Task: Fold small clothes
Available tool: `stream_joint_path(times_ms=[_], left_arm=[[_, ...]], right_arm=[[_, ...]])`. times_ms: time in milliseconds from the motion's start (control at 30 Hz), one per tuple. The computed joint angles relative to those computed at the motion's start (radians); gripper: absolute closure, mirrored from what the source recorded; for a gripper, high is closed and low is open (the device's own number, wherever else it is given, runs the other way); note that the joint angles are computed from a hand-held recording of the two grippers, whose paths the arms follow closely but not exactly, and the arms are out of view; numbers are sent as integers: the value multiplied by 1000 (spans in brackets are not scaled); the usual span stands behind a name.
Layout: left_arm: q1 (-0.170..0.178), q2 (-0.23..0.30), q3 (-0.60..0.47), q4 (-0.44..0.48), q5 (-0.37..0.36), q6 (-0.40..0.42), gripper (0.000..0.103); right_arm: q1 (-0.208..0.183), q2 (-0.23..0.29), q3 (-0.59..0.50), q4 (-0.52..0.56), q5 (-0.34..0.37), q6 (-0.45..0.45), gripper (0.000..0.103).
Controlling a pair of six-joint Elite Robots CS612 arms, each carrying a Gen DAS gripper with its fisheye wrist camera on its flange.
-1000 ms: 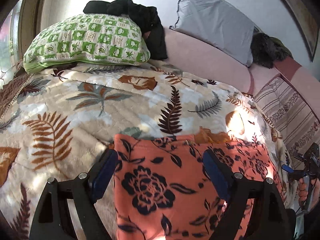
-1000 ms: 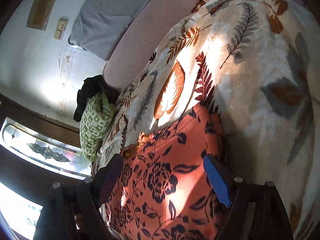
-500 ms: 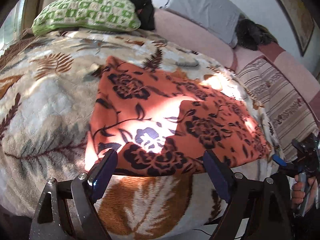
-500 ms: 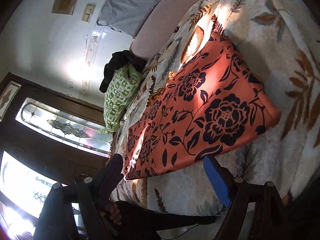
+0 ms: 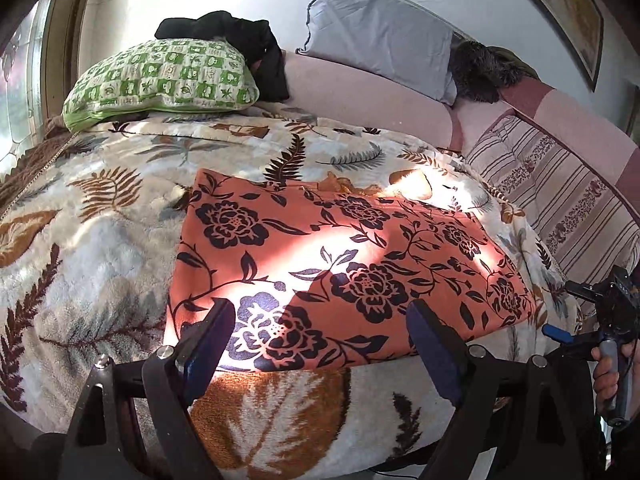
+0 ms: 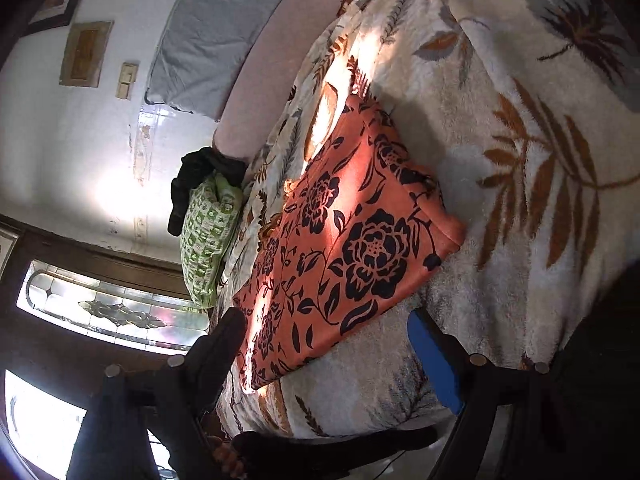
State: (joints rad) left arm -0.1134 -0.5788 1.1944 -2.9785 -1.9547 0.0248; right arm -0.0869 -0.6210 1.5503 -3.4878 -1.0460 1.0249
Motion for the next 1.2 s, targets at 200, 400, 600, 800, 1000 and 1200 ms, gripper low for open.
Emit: stream_joint_path(times_ms=[200, 400, 600, 800, 1000, 1200], left_arm=[[-15, -17, 36, -2, 11, 29, 16], [-34, -21, 37, -11, 45, 3, 16], [-60, 9, -28, 19, 114, -26, 16], [-91, 69, -123, 154, 211, 36, 16], [-95, 82, -125, 177, 234, 67, 16], [-89, 74, -123, 65, 184, 37, 16]], right_arm=[[-6, 37, -23, -5, 33, 104, 18], [-13, 95, -106, 28, 55, 169, 18], [-15, 122, -141, -43, -20, 264, 17], [-20, 130, -144, -59, -14, 263, 18], [-26, 109, -120, -34, -10, 201, 18], [-30, 103, -119, -6, -8, 177, 17]])
